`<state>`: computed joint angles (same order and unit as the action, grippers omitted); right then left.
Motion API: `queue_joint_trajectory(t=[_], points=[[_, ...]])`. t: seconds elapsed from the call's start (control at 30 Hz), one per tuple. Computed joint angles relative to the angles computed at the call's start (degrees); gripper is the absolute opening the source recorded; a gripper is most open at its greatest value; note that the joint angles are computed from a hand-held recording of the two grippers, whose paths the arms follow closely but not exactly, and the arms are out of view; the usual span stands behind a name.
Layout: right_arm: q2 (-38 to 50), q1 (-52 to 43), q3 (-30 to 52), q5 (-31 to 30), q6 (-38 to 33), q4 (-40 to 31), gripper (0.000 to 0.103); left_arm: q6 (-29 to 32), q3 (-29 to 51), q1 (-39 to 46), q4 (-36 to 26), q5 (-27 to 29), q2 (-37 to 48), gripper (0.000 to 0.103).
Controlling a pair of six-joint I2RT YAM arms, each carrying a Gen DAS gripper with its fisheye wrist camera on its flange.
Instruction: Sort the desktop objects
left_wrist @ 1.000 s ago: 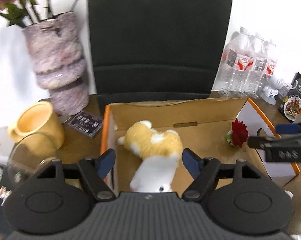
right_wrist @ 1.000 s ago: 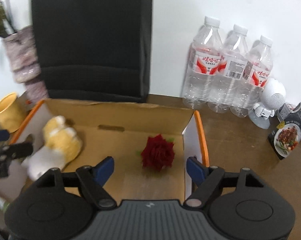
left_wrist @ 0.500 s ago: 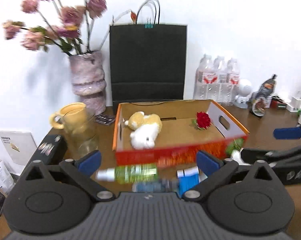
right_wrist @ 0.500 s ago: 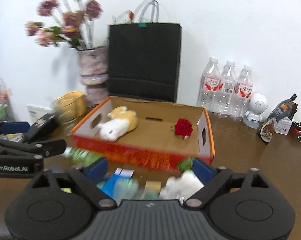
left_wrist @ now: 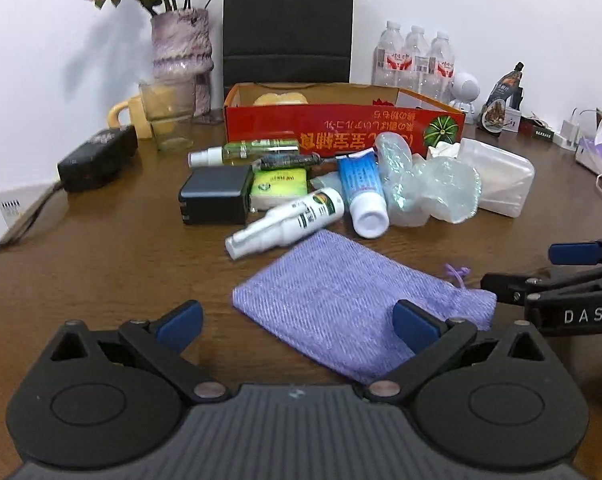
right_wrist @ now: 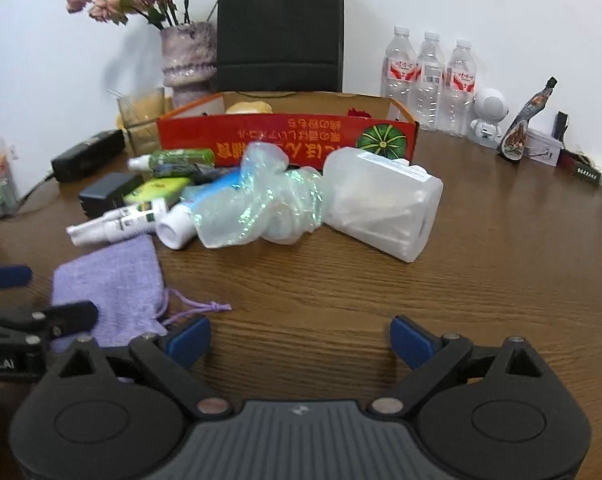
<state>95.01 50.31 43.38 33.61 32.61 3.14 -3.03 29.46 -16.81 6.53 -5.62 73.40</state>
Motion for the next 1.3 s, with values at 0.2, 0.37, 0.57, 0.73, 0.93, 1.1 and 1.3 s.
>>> queue_joint_trajectory(t=[0.2, 0.37, 0.57, 0.73, 0.93, 1.1, 1.3], points=[[1.08, -0.91, 0.21, -1.09, 1.77, -0.30, 0.102, -1.04, 0.90, 0.88, -1.82, 0.48, 1.60, 0.103], [1.45, -1.07, 0.42, -1.24, 1.84, -0.36, 0.103, -0.93, 0.33, 0.90, -1.26, 0.52, 1.60, 0.103], [1.56, -1.08, 0.44, -1.27, 1.87, -0.29, 0.103, -0.99, 0.38, 0.81, -1.15, 0.51, 1.77, 0.103], [1.70, -1.12, 0.48, -1.28, 1.84, -0.18, 0.103, -1.04, 0.46, 0.77, -1.19, 0.48, 1.83, 0.103], [1.69, -1.13, 0.57, -1.28, 1.82, -0.28, 0.103, -1.09, 0.40, 0.71, -1.14, 0.42, 1.81, 0.103], [1.68, -1.16, 0.56, -1.30, 1.79, -0.27, 0.103, -1.12, 0.37, 0.67, -1.16, 0.38, 1.76, 0.103], [1.70, -1.18, 0.56, -1.32, 1.78, -0.23, 0.103, -1.14, 0.33, 0.62, -1.16, 0.33, 1.73, 0.103]])
